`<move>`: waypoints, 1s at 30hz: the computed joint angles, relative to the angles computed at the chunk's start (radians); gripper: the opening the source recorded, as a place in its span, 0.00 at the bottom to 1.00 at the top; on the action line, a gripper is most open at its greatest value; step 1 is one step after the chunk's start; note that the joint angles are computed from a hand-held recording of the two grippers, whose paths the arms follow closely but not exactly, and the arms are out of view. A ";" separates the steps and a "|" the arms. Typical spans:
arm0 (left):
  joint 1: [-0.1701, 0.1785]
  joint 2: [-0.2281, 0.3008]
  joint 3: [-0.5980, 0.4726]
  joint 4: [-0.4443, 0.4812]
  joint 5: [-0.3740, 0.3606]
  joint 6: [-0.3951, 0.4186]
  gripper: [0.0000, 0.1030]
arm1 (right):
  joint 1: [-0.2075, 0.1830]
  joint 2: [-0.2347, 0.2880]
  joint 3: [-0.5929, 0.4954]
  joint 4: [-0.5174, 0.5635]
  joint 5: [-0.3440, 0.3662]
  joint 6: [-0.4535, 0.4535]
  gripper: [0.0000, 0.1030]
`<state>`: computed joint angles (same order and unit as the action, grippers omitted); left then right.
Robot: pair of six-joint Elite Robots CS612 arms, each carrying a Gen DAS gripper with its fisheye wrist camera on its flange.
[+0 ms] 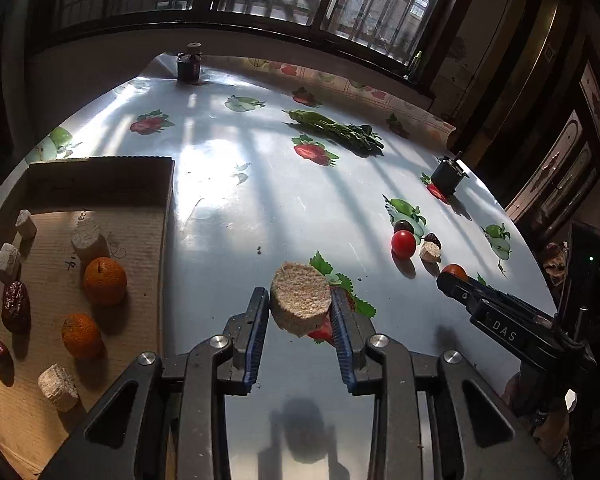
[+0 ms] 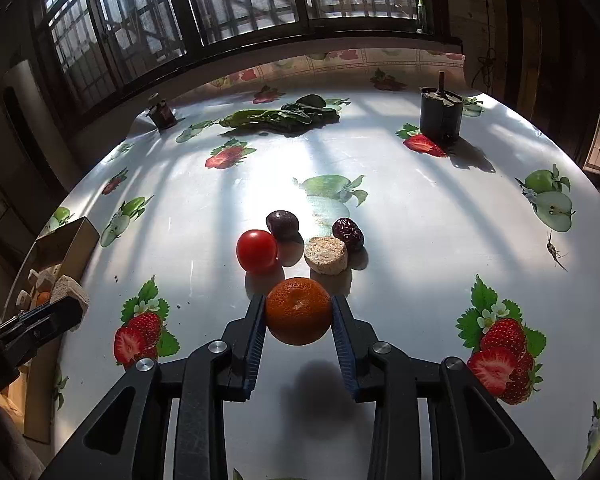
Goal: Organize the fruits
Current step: 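Carry the rice cake and tangerine into the box and open both tools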
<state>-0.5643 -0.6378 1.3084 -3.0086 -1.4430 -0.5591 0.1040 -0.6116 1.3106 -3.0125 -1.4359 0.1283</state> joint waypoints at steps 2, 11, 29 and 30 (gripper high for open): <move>0.011 -0.043 0.076 -0.018 0.050 -0.028 0.29 | 0.010 -0.014 0.016 -0.012 0.039 -0.003 0.34; 0.045 -0.145 0.287 -0.009 0.232 -0.168 0.30 | 0.096 -0.032 0.006 0.013 0.233 -0.110 0.34; 0.066 -0.150 0.333 -0.011 0.230 -0.229 0.32 | 0.219 0.032 -0.084 0.217 0.214 -0.330 0.35; 0.066 -0.153 0.336 -0.015 0.231 -0.231 0.35 | 0.219 0.033 -0.085 0.216 0.214 -0.329 0.35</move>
